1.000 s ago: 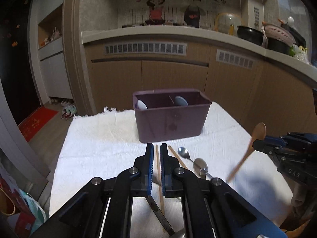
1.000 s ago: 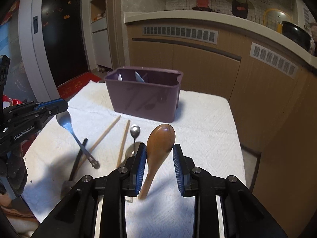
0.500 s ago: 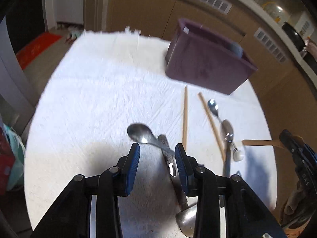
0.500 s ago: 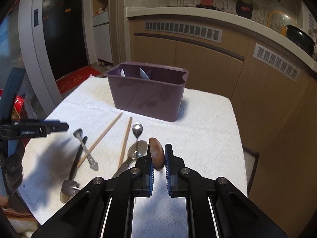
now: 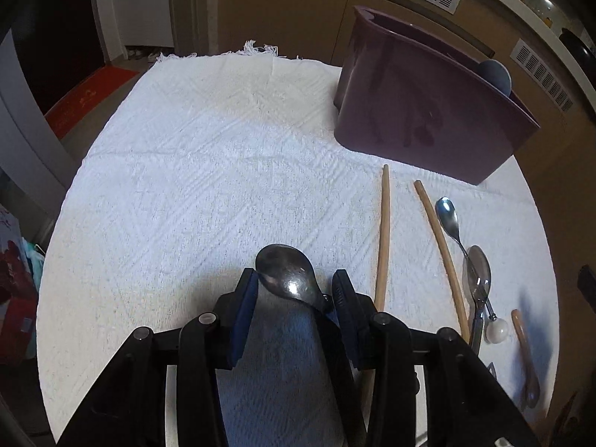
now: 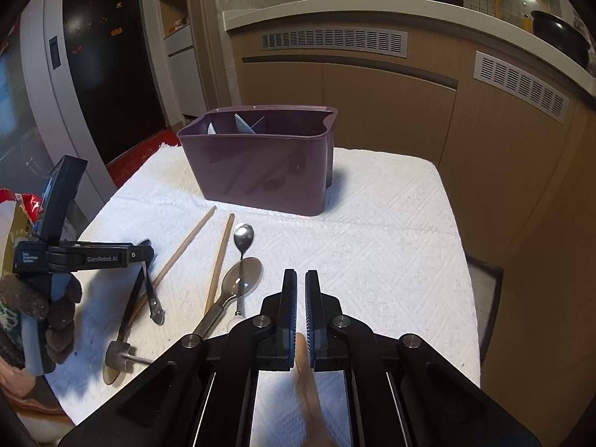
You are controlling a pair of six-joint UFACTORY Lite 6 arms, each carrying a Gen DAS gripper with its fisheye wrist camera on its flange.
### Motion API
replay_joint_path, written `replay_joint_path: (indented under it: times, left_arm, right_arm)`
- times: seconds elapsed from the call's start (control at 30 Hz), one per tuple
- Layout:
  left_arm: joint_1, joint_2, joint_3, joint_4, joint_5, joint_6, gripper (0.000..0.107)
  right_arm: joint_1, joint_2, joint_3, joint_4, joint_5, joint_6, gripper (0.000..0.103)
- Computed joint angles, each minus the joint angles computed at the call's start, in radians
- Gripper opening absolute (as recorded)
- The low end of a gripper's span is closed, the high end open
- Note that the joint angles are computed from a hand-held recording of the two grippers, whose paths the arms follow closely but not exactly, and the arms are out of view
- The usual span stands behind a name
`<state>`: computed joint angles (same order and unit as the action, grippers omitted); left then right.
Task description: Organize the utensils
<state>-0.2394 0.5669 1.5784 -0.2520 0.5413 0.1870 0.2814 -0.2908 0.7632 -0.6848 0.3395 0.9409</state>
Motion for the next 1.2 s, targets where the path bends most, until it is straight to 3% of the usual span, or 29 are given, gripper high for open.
replay_joint_path:
  times: [0.13,0.23,0.27,0.37,0.47,0.57,0.63,0.67,0.7,0.77,0.87,1.07,1.2]
  left_arm:
    - [-0.03,-0.035,-0.079,-0.004,-0.122,0.071,0.027]
    - [-0.043,-0.075,-0.148,-0.093,-0.202,0.206,0.017]
    - [-0.04,-0.092,-0.172,-0.168,-0.215,0.292,0.005]
    - [-0.031,-0.176,-0.263,-0.389,-0.272,0.555,0.005]
    - [-0.012,-0.215,-0.293,-0.469,-0.277,0.656,0.004]
    - [0.01,-0.18,-0.239,-0.379,-0.22,0.559,0.005]
    - [0.013,-0.1,-0.13,-0.279,-0.105,0.483,0.017]
    - [0.008,-0.083,-0.112,-0.257,-0.086,0.471,0.025]
    - [-0.003,-0.07,-0.099,-0.223,-0.09,0.455,0.026]
    - [-0.034,-0.042,-0.06,-0.096,-0.11,0.376,0.026]
    - [-0.052,0.07,0.097,0.025,-0.032,0.255,0.027]
    - [-0.068,0.184,0.256,0.071,0.048,0.175,0.028]
    - [-0.077,0.159,0.21,0.081,-0.002,0.163,0.025]
  right_arm:
    - [-0.024,-0.075,-0.05,0.115,0.032,-0.149,0.007]
    - [-0.006,-0.135,-0.114,0.137,0.087,-0.194,0.018]
    - [0.003,-0.154,-0.138,0.138,0.105,-0.192,0.023]
    - [0.028,-0.205,-0.201,0.148,0.145,-0.187,0.025]
    - [0.033,-0.236,-0.231,0.163,0.16,-0.184,0.027]
    - [0.04,-0.228,-0.226,0.161,0.162,-0.182,0.033]
    - [0.055,-0.217,-0.218,0.151,0.162,-0.168,0.038]
    - [0.061,-0.21,-0.214,0.142,0.161,-0.159,0.042]
    - [0.074,-0.203,-0.21,0.129,0.164,-0.142,0.043]
    - [0.1,-0.2,-0.208,0.104,0.171,-0.109,0.044]
    - [0.122,-0.201,-0.217,0.092,0.173,-0.088,0.045]
    - [0.097,-0.179,-0.241,0.116,0.136,-0.113,0.045]
    - [0.067,-0.125,-0.229,0.177,0.078,-0.183,0.045]
